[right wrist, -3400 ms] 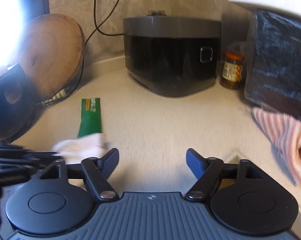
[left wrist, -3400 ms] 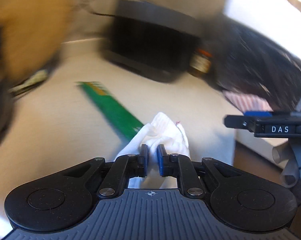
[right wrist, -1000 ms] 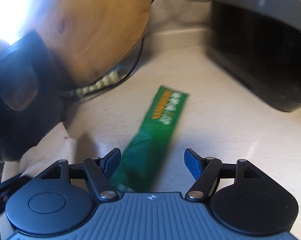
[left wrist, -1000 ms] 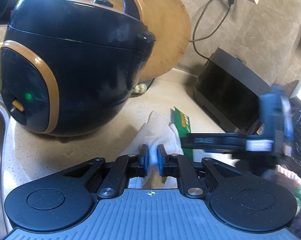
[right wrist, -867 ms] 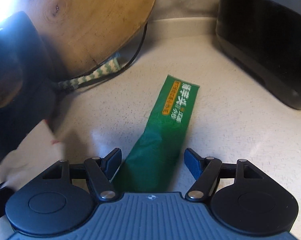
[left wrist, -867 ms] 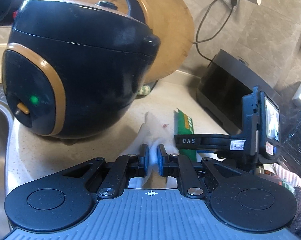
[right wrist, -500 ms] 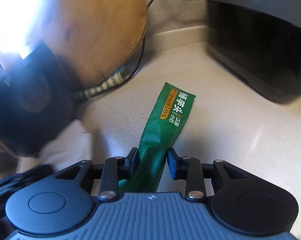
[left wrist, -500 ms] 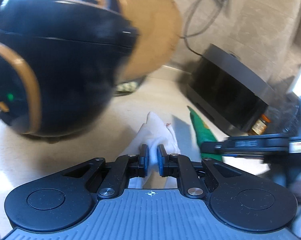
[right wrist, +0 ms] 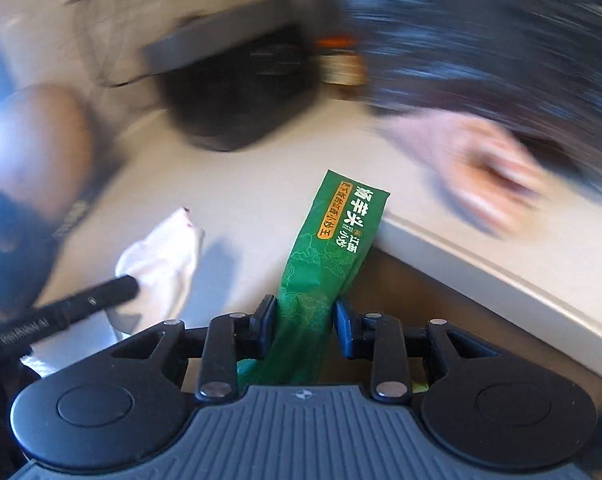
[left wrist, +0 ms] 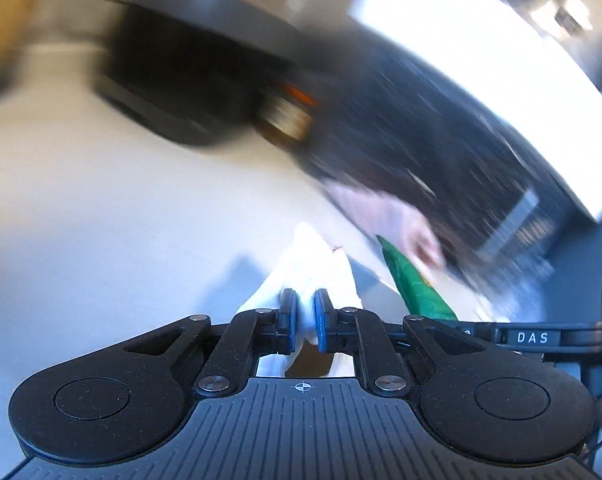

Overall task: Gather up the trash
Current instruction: 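Carry the glove and wrapper down over the green bin with both tools, then open both tools to drop the glove and wrapper into the bin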

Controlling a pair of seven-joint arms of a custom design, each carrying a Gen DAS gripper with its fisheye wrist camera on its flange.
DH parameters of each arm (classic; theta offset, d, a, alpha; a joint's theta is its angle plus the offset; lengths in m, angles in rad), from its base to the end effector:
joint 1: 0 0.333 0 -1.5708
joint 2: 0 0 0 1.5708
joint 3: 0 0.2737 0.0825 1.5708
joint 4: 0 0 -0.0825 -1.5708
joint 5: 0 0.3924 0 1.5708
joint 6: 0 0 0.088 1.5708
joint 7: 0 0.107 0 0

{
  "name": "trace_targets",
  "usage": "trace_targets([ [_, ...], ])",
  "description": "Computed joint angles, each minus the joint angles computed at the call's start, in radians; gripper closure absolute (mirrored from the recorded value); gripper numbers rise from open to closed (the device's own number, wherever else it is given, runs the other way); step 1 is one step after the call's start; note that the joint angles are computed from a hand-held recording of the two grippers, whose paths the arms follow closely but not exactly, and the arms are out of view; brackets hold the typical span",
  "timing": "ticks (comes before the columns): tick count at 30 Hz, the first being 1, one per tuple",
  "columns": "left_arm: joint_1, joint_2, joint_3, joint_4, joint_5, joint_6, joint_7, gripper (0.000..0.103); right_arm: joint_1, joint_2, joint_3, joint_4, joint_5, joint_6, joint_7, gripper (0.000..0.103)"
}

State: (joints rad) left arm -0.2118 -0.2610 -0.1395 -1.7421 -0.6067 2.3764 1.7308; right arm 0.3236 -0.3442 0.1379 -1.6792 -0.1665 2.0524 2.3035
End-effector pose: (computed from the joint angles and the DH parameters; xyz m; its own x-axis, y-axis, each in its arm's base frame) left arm 0.4932 -0.2001 0.7379 -0.4450 -0.7881 0.4253 -0.6698 -0.0224 -0.7422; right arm 0.4314 0.2227 0.7668 -0.1310 -0.9518 -0.2775 -0.7346 0.2811 -0.6176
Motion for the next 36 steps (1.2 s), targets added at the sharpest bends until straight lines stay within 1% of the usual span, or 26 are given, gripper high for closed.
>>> trace_targets([
  [3, -0.028, 0.045, -0.031, 0.041, 0.021, -0.103, -0.012, 0.090, -0.017, -0.189, -0.016, -0.186, 0.005, -0.049, 0.054, 0.072],
  [6, -0.048, 0.106, -0.068, 0.083, 0.066, -0.229, -0.072, 0.090, -0.019, -0.351, -0.026, -0.370, 0.046, -0.078, 0.105, 0.072],
  [8, -0.062, 0.135, -0.091, 0.089, 0.108, -0.296, -0.112, 0.090, -0.016, -0.444, -0.033, -0.475, 0.073, -0.103, 0.135, 0.072],
  [10, -0.079, 0.158, -0.115, 0.072, 0.156, -0.339, -0.147, 0.090, -0.007, -0.530, -0.044, -0.568, 0.104, -0.119, 0.155, 0.072],
  [13, -0.108, 0.219, -0.145, 0.063, 0.239, -0.389, -0.237, 0.090, 0.018, -0.636, -0.076, -0.688, 0.159, -0.123, 0.150, 0.072],
  [16, -0.139, 0.284, -0.163, 0.047, 0.306, -0.386, -0.318, 0.090, 0.042, -0.732, -0.109, -0.807, 0.216, -0.116, 0.128, 0.073],
  [19, -0.171, 0.378, -0.168, 0.050, 0.375, -0.371, -0.400, 0.088, 0.043, -0.812, -0.124, -0.908, 0.252, -0.124, 0.119, 0.075],
  [21, -0.180, 0.439, -0.164, 0.053, 0.374, -0.380, -0.408, 0.087, 0.036, -0.858, -0.136, -0.965, 0.274, -0.120, 0.125, 0.076],
  [22, -0.184, 0.463, -0.161, 0.056, 0.376, -0.394, -0.421, 0.084, 0.033, -0.878, -0.143, -0.989, 0.286, -0.118, 0.128, 0.076],
  [24, -0.185, 0.461, -0.152, 0.012, 0.372, -0.385, -0.464, 0.084, 0.026, -0.881, -0.156, -1.011, 0.303, -0.115, 0.126, 0.078],
  [28, -0.176, 0.387, -0.143, -0.102, 0.343, -0.277, -0.574, 0.084, 0.018, -0.873, -0.194, -1.046, 0.331, -0.086, 0.081, 0.079],
  [30, -0.164, 0.343, -0.141, -0.147, 0.317, -0.250, -0.575, 0.084, 0.014, -0.861, -0.201, -1.060, 0.338, -0.074, 0.055, 0.079],
  [32, -0.154, 0.304, -0.140, -0.178, 0.310, -0.244, -0.544, 0.084, 0.013, -0.834, -0.202, -1.054, 0.336, -0.074, 0.023, 0.079],
  [33, -0.149, 0.295, -0.139, -0.176, 0.319, -0.253, -0.537, 0.084, 0.014, -0.819, -0.202, -1.051, 0.335, -0.072, 0.006, 0.079],
  [34, -0.148, 0.286, -0.139, -0.178, 0.333, -0.257, -0.543, 0.084, 0.012, -0.818, -0.202, -1.048, 0.332, -0.085, -0.009, 0.079],
  [36, -0.143, 0.260, -0.138, -0.192, 0.343, -0.264, -0.561, 0.084, 0.012, -0.788, -0.202, -1.044, 0.334, -0.084, -0.037, 0.079],
])
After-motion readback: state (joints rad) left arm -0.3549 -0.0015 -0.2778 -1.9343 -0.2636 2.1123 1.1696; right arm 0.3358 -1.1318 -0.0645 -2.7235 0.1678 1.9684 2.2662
